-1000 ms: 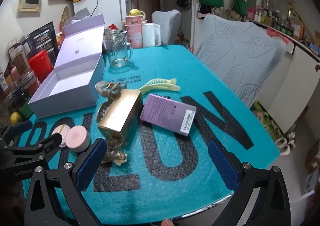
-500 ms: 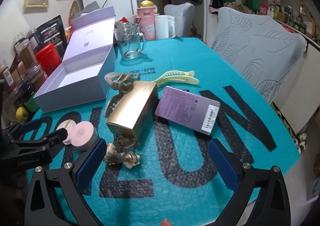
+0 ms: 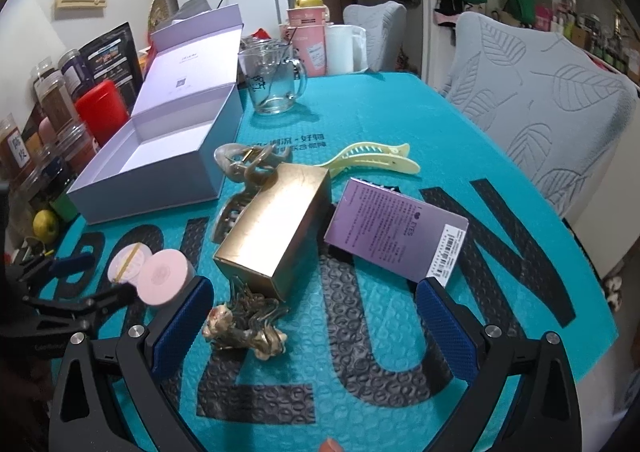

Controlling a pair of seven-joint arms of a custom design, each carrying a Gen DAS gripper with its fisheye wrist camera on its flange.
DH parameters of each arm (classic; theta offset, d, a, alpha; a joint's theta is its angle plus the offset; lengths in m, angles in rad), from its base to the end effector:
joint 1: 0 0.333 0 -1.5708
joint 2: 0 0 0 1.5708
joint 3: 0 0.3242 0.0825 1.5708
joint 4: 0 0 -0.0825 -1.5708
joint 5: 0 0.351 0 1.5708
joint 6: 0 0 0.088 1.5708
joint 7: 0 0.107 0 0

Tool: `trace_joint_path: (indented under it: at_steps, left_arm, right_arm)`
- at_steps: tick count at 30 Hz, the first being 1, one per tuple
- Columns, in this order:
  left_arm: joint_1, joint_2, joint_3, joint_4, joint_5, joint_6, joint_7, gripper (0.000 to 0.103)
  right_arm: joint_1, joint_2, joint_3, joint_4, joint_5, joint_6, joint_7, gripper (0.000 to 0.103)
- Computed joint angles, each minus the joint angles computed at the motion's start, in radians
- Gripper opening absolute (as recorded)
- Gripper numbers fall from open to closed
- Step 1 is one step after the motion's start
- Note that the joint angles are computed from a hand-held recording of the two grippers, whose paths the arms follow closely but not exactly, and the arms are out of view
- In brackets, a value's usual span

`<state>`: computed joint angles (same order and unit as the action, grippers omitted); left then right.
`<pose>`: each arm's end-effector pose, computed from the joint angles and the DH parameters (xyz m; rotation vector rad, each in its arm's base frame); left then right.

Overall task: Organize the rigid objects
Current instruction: 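Grasp the white round compact with the left tool while the right tool grasps the gold box, then carry the white compact and gold box with both tools toward the lavender box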

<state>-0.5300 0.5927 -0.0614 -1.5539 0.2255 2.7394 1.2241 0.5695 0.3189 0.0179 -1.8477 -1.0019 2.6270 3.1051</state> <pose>0.5991 -0.4013 0.3944 -1.5143 2.2953 -0.7470 0.5196 0.3689 0.4205 -1.6012 1.8909 -0.6869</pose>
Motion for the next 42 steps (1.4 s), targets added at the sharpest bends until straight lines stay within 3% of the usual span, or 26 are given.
trace_joint_path:
  at_steps: [2,9,13,22,25,27,28,33,38,42]
  left_arm:
    - [-0.016,0.004,0.018,0.002,0.022,0.009,-0.01,0.084]
    - [0.0,0.052,-0.009,0.075,-0.005,-0.004,0.052,0.083]
    - [0.013,0.07,-0.021,0.096,-0.027,0.026,0.093,0.056]
    - [0.043,0.103,-0.055,0.171,-0.123,-0.037,0.16,0.054]
    - [0.042,0.105,-0.045,0.178,-0.133,-0.04,0.15,0.054]
    - [0.04,0.104,-0.037,0.181,-0.132,-0.039,0.143,0.054]
    - [0.038,0.105,-0.032,0.183,-0.13,-0.039,0.139,0.054]
    - [0.038,0.107,-0.031,0.185,-0.129,-0.034,0.129,0.054]
    - [0.034,0.097,-0.027,0.174,-0.12,-0.023,0.124,0.055]
    - [0.028,0.075,-0.023,0.142,-0.112,0.002,0.119,0.054]
  right_arm:
    - [-0.005,0.006,0.0,0.006,0.008,0.007,-0.01,0.103]
    - [-0.007,0.027,-0.004,0.033,0.042,0.016,-0.049,0.103]
    - [-0.005,0.044,-0.008,0.056,0.062,0.019,-0.076,0.103]
    - [0.007,0.123,-0.025,0.163,0.154,-0.013,-0.167,0.102]
    - [0.013,0.156,-0.028,0.212,0.189,-0.048,-0.206,0.091]
    - [0.003,0.176,-0.02,0.236,0.232,-0.049,-0.249,0.078]
    - [-0.004,0.186,-0.014,0.246,0.26,-0.046,-0.271,0.077]
    - [-0.033,0.197,-0.002,0.226,0.378,0.04,-0.328,0.062]
    - [0.028,0.179,-0.063,0.218,0.329,0.013,-0.269,0.046]
    - [0.028,0.146,-0.069,0.169,0.303,0.04,-0.215,0.044]
